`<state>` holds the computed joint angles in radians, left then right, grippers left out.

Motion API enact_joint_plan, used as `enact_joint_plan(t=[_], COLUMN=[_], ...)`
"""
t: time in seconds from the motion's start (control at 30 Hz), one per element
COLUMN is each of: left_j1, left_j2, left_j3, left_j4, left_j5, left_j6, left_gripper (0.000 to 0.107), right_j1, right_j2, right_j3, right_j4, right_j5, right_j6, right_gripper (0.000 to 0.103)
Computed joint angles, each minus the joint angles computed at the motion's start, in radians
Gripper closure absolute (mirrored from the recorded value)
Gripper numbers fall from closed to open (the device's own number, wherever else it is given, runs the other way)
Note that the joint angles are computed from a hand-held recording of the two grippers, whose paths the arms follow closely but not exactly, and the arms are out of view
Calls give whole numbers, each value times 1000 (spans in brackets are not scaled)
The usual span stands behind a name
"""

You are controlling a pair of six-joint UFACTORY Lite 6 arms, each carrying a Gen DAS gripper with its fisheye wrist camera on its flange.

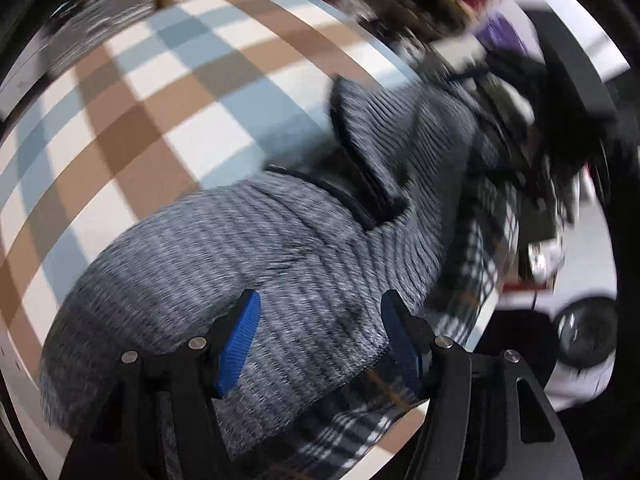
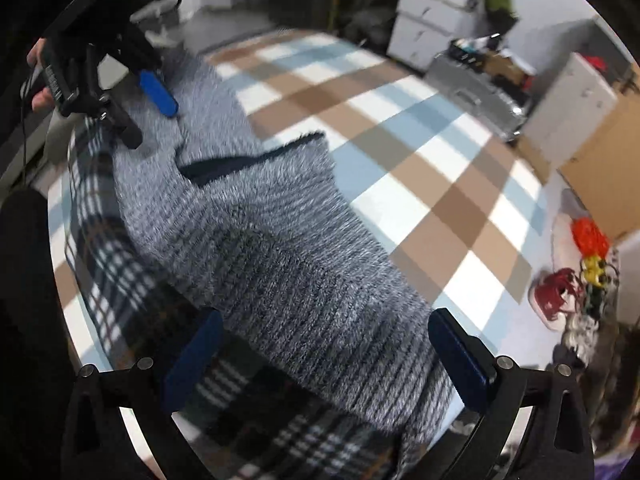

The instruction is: Fold large clothes

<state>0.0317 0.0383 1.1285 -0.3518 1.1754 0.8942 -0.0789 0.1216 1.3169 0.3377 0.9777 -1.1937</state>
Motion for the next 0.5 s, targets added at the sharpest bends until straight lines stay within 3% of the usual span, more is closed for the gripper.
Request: enact_joint_plan(t=[0.07, 0.27, 0.37, 0.43, 0.5], left_j1=[-30, -69, -75, -88, -129], left_j2=[24, 127, 92, -5, -60], left_j3=[9, 62, 23, -58, -115], left_j4=[16, -55, -52, -28, -13], left_j5=[11, 53, 63, 52, 4], left_j6=[20, 88, 125, 146, 140], left_gripper=[50, 50, 50, 59, 69], right_j1=[17, 26, 41, 44, 53], right_j2=[74, 221, 167, 110, 0], right_j3=[56, 162, 106, 57, -53], right_j4=[-35, -78, -87, -89, -111], right_j5=[24, 106, 94, 77, -8], right_j6=[26, 57, 26, 28, 31], right_gripper=[12, 29, 48, 62, 76])
